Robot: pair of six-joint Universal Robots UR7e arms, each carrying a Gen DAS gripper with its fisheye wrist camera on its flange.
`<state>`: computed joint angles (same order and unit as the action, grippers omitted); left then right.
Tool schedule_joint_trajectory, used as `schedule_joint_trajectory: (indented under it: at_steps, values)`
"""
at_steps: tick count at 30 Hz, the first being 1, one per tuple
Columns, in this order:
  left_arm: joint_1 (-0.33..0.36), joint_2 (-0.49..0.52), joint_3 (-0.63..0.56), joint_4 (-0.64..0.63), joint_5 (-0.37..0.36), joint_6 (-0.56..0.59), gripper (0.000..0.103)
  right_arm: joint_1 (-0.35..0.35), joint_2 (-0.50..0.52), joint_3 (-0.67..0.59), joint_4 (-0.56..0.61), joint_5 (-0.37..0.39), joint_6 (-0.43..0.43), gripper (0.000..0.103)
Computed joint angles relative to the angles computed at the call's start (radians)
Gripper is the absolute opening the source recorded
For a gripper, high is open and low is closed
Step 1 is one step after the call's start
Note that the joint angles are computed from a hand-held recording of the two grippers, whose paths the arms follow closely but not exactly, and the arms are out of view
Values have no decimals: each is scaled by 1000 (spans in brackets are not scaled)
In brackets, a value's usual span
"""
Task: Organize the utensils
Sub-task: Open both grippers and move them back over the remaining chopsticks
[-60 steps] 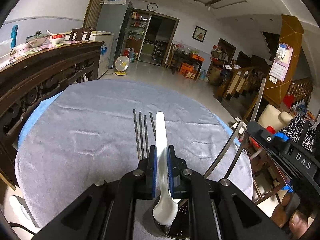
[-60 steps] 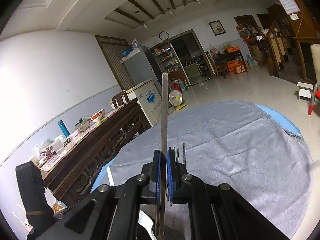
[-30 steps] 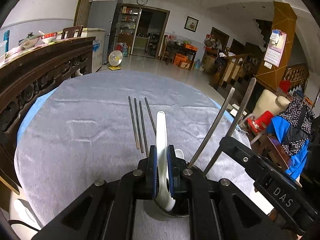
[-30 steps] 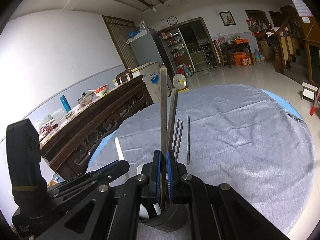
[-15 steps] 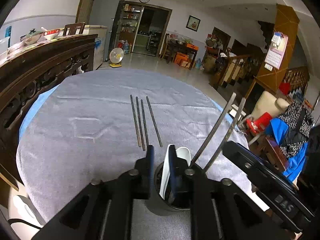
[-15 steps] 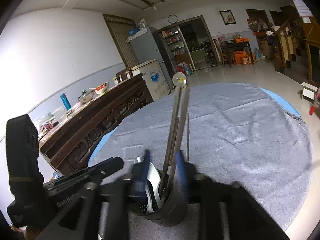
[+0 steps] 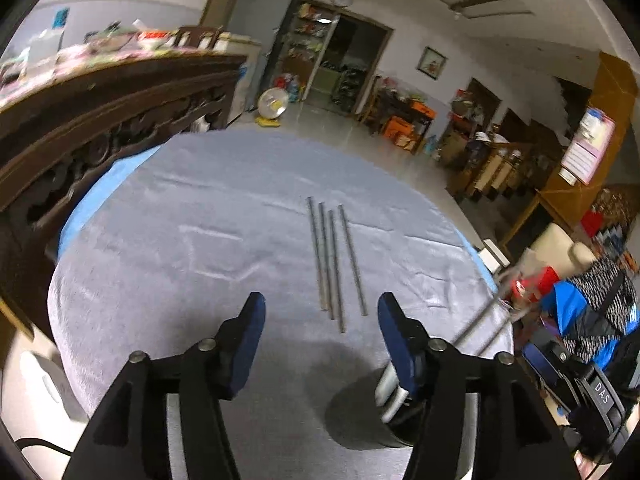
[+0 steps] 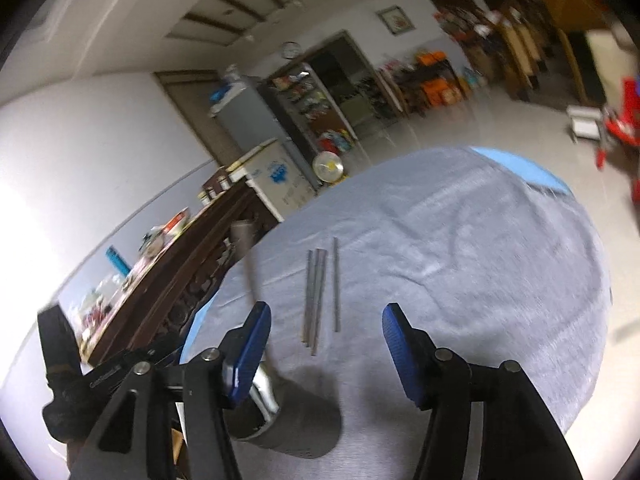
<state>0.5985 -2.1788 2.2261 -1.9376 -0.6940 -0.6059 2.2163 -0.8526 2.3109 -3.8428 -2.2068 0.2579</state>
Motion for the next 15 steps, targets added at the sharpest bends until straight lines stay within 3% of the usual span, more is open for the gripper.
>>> schedule_joint_trajectory:
  at_steps: [6,15]
  values:
    - [181,114,-67,37,-64,-2,65,-90,-46,46,92,13,59,65]
    - [269,209,-96,180,-50,-41,65,-124,-17,22,212,27,59,65]
